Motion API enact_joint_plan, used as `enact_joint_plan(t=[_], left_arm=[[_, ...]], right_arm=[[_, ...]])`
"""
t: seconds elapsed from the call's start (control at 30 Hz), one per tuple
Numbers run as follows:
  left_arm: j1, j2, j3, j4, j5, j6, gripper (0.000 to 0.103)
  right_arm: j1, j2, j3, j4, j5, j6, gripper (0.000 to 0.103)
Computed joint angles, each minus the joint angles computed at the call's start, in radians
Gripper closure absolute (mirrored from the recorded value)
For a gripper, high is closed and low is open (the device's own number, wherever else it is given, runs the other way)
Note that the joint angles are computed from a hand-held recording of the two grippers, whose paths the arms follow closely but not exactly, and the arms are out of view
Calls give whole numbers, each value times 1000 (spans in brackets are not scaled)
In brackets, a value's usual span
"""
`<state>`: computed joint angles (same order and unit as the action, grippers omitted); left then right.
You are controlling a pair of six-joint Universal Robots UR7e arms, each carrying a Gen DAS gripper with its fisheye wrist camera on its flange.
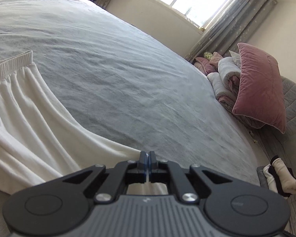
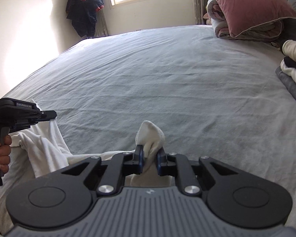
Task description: Fold clothes
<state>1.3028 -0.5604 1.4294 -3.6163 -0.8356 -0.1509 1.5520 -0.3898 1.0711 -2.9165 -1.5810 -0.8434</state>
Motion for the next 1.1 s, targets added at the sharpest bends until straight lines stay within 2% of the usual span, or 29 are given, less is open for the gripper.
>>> enact_joint_plan(t=[0.1, 0.23, 0.3, 0.5, 0.57, 0.6, 0.63, 0.8, 0.87, 0.93, 1.0, 1.1], left_arm=[[7, 6, -2, -72, -34, -10, 102], [9, 30, -30, -134, -28, 16, 102], [15, 33, -39, -113, -38, -3, 102], [7, 32, -49, -18, 9, -4, 99], [4, 21, -37, 13, -2, -8, 86], [3, 14, -26, 24, -17, -1, 74], [2, 8, -15, 37, -32, 5, 66], [-10, -9, 18, 170, -113, 54, 47], [-21, 6, 6, 207, -104, 92, 45], [-31, 27, -16, 247, -90, 119, 45], [-40, 47, -46, 279, -97, 138, 45], [-53, 78, -96, 321, -116, 163, 45]], right_arm=[[-15, 13, -14, -99, 39, -16, 88], [-24, 47, -59, -173, 35, -35, 89], [-28, 59, -88, -147, 26, -25, 89], [-46, 49, -97, -75, 23, 13, 89], [-55, 39, -95, -53, 45, 22, 89], [-60, 34, -95, -39, 54, 29, 89], [-64, 29, -100, -15, 52, 38, 89], [-87, 4, -105, 78, 14, 79, 83], [-92, -6, -104, 90, -5, 84, 82], [-92, -14, -107, 91, -33, 88, 76], [-91, -20, -120, 112, -81, 99, 75], [-101, -34, -138, 178, -91, 136, 75]])
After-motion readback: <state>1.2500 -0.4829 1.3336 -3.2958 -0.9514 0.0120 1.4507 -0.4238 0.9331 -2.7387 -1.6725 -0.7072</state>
